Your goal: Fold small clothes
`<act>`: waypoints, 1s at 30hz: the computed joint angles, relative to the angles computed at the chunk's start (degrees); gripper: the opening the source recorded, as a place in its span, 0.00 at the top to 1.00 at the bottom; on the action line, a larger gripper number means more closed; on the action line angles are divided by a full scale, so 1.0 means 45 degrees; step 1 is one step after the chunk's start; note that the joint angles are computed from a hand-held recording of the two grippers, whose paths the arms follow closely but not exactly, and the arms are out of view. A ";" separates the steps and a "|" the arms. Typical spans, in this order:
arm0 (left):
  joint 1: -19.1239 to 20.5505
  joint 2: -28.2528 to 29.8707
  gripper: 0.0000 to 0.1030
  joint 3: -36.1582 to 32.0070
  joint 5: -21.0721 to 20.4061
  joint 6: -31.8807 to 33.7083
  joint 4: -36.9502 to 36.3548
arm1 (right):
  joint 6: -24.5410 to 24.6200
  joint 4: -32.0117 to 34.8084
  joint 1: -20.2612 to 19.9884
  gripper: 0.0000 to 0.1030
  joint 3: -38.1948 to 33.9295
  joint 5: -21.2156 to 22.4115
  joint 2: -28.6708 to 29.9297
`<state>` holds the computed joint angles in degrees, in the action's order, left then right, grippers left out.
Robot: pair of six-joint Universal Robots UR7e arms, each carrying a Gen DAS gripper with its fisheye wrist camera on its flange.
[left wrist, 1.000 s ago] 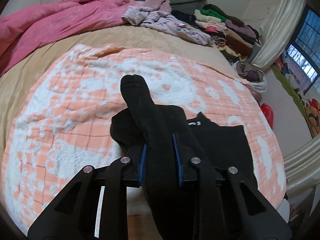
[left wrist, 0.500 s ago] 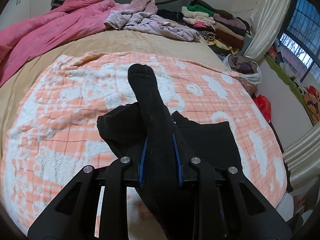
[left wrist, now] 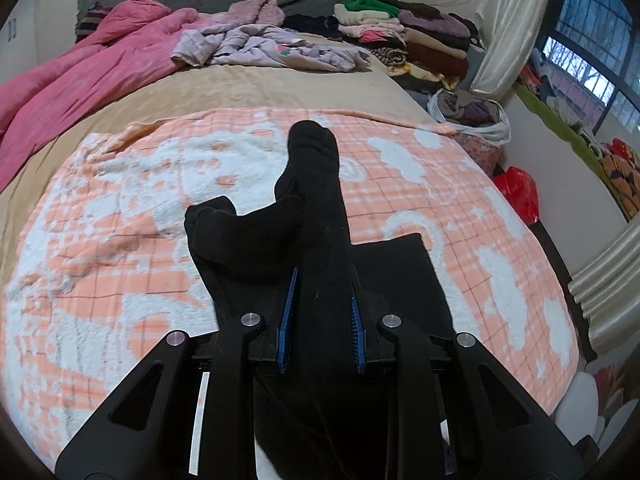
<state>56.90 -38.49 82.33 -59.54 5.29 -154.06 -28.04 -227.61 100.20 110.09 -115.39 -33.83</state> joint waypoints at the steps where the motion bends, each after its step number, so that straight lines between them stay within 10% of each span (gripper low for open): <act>1: -0.0048 0.0108 0.85 -0.0065 -0.0010 -0.0017 0.0042 | 0.0073 -0.0024 -0.0034 0.93 0.0094 0.0004 -0.0051; 18: -0.0532 0.1728 0.82 -0.0948 0.0567 0.0065 0.0504 | 0.1962 0.0797 -0.0992 0.93 0.1159 0.1040 -0.0987; 23: -0.0283 0.1831 0.38 -0.1358 -0.1137 -0.0341 0.1389 | 0.2488 0.0991 -0.1224 0.93 0.1399 0.1327 -0.1191; 30: 0.0101 0.0745 0.38 -0.0178 -0.2229 -0.0784 0.0005 | 0.2976 0.1124 -0.1465 0.91 0.1822 0.1703 -0.1498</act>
